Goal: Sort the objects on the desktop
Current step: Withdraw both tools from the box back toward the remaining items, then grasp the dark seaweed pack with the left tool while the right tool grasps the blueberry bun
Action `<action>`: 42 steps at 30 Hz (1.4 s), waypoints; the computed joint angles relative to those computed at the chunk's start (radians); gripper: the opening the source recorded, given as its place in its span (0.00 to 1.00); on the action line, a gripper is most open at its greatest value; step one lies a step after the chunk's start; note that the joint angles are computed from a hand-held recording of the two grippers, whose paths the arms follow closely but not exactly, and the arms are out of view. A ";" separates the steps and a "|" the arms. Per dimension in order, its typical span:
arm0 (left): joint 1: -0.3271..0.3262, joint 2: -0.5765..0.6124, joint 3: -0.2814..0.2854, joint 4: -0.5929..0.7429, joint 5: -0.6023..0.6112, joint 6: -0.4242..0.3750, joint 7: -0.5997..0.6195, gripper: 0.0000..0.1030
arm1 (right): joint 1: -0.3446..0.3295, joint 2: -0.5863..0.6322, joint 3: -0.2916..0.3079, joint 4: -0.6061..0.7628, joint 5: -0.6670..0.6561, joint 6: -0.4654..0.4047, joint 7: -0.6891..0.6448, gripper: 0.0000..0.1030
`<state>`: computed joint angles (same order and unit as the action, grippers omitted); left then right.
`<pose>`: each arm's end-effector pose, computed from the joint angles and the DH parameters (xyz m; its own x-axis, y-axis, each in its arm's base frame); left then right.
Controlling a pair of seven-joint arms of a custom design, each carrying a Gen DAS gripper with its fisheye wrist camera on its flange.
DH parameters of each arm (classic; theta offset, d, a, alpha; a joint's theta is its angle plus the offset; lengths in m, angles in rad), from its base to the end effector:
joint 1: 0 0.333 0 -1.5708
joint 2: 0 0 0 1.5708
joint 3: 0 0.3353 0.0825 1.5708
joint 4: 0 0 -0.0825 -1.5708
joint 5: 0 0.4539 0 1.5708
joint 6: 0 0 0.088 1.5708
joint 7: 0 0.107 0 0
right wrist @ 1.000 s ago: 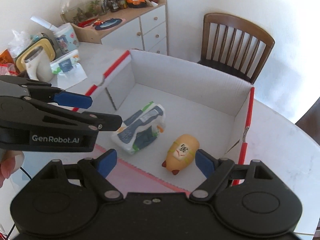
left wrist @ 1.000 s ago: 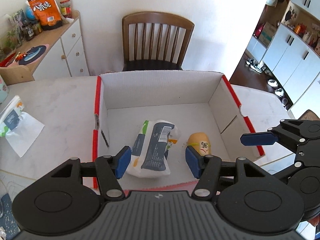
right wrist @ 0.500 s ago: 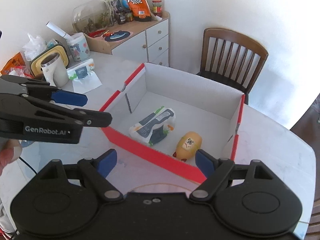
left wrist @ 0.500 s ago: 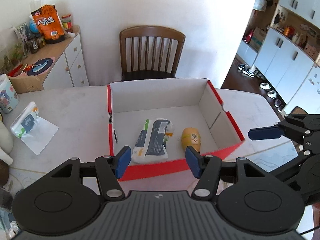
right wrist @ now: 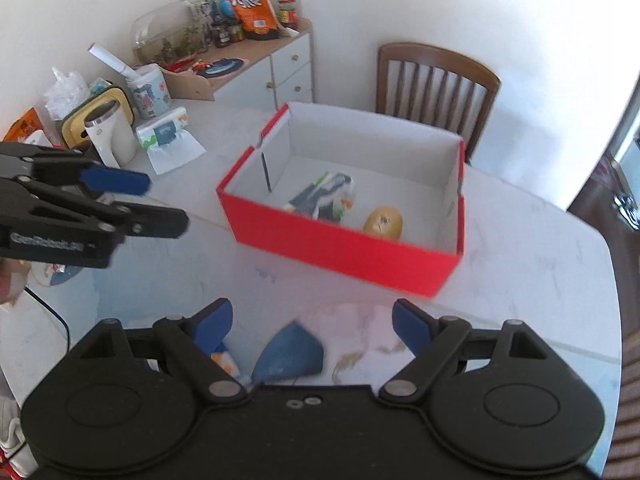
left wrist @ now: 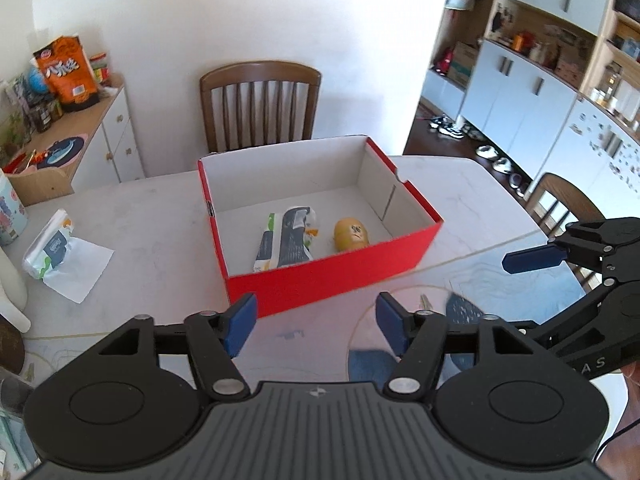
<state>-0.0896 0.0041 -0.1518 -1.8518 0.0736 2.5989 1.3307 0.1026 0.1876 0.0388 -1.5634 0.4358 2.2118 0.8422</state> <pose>0.6598 -0.1638 0.6002 -0.0848 -0.9921 0.0924 -0.7409 0.0007 -0.6716 0.7229 0.1146 0.5934 0.6464 -0.7609 -0.0564 -0.6464 -0.5068 -0.5703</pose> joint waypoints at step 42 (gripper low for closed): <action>0.051 -0.249 -0.058 -0.483 0.201 0.143 -0.218 1.00 | 0.044 -0.241 -0.048 -0.583 -0.139 0.395 0.316 0.99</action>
<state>-0.0388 -0.2453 -0.2094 -2.3347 0.2745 2.7422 1.1132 0.1462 -0.0532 -0.0095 -2.1463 0.2963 2.6068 1.1579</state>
